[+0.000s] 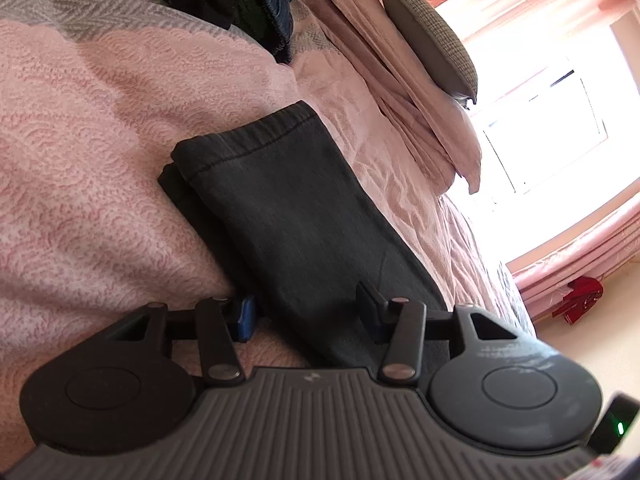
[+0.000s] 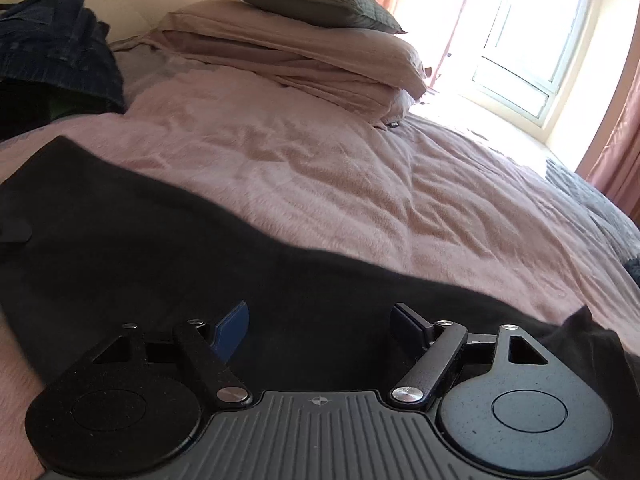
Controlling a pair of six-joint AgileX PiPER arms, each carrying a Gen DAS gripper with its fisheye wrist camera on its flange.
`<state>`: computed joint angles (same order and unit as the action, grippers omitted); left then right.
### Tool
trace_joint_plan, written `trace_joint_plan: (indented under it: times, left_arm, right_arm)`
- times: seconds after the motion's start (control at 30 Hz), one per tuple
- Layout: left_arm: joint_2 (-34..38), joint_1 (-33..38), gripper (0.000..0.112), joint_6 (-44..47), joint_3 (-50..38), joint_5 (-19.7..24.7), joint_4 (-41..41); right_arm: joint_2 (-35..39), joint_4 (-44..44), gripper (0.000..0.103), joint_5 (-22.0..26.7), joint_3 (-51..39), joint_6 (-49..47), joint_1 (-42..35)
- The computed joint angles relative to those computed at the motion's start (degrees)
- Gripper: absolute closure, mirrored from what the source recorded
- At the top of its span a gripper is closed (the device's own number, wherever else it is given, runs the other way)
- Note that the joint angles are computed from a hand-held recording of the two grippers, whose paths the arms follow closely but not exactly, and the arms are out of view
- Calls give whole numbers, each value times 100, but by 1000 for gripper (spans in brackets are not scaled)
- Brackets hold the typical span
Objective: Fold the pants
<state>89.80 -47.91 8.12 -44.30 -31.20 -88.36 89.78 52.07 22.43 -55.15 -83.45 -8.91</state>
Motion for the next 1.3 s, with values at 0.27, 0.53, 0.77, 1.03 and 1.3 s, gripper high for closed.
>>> trace_joint_plan:
  times: [0.27, 0.53, 0.77, 1.03, 1.3]
  left_arm:
    - [-251, -257, 67, -824, 355, -113, 462]
    - [51, -71, 73, -2715, 522, -353, 1692]
    - [57, -375, 103, -1451, 251, -865, 846]
    - [230, -891, 104, 2754, -1326, -1712, -393]
    - [825, -1245, 104, 5500, -3310, -1909, -787]
  right_arm:
    - [-1596, 1127, 28, 46, 1786, -1164, -460]
    - [-1098, 611, 27, 847, 1199, -169, -839]
    - [-1147, 1156, 27, 767, 1423, -704, -924]
    - [-1018, 1150, 27, 1366, 1228, -593, -1348]
    - [-426, 1453, 27, 3393, -179, 81, -3968]
